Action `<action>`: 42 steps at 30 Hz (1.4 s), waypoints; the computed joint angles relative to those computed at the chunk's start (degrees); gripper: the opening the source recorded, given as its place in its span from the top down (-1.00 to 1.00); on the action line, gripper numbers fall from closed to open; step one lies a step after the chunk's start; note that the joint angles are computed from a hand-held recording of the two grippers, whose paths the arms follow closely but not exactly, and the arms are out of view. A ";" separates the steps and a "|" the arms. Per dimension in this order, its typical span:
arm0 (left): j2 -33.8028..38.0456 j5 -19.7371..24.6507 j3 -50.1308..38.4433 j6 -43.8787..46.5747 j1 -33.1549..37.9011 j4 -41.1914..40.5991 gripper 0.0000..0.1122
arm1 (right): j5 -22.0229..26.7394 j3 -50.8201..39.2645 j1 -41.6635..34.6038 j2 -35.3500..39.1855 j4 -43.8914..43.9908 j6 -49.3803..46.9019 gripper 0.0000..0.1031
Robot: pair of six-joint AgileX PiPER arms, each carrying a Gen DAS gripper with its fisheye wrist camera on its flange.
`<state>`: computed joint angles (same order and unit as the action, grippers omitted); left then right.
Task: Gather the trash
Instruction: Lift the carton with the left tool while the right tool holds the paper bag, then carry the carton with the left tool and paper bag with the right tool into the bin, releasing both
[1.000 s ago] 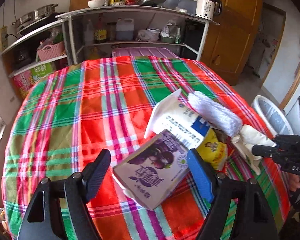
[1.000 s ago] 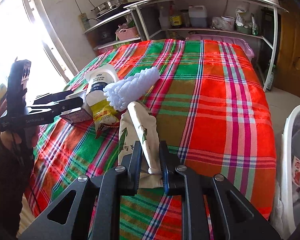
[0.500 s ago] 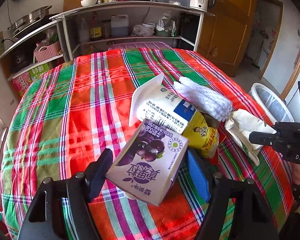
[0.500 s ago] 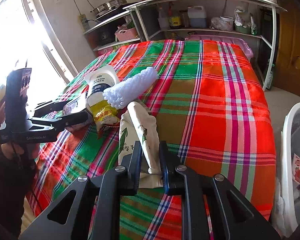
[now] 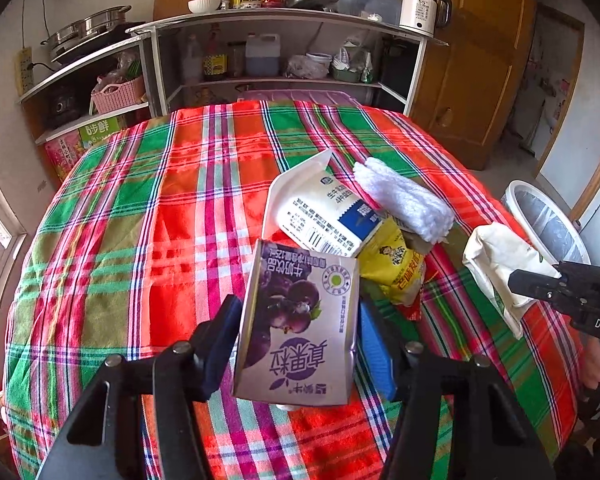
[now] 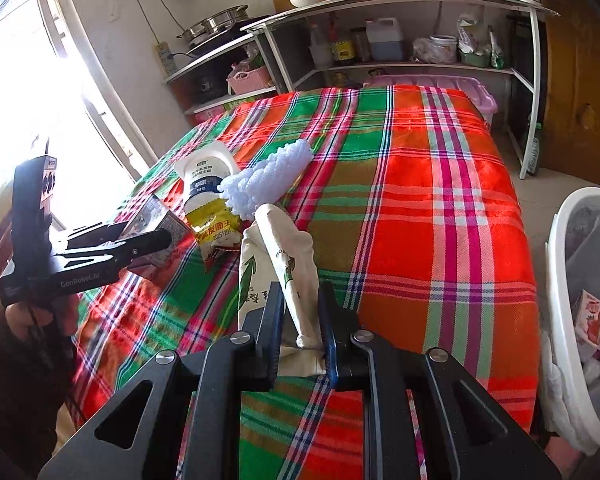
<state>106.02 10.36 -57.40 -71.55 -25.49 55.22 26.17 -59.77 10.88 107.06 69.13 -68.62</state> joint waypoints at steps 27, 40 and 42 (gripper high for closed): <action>1.24 8.37 -11.80 -3.48 -16.94 -1.13 -0.03 | 7.69 12.14 -18.80 -12.32 10.64 -13.49 0.65; 17.41 11.25 -40.08 31.07 -21.07 -33.80 -0.03 | 10.81 10.62 -33.65 -13.50 5.98 -11.49 0.65; 20.31 12.96 -45.13 35.07 -21.62 -37.72 -0.03 | 10.63 10.05 -35.41 -13.23 5.28 -11.18 0.65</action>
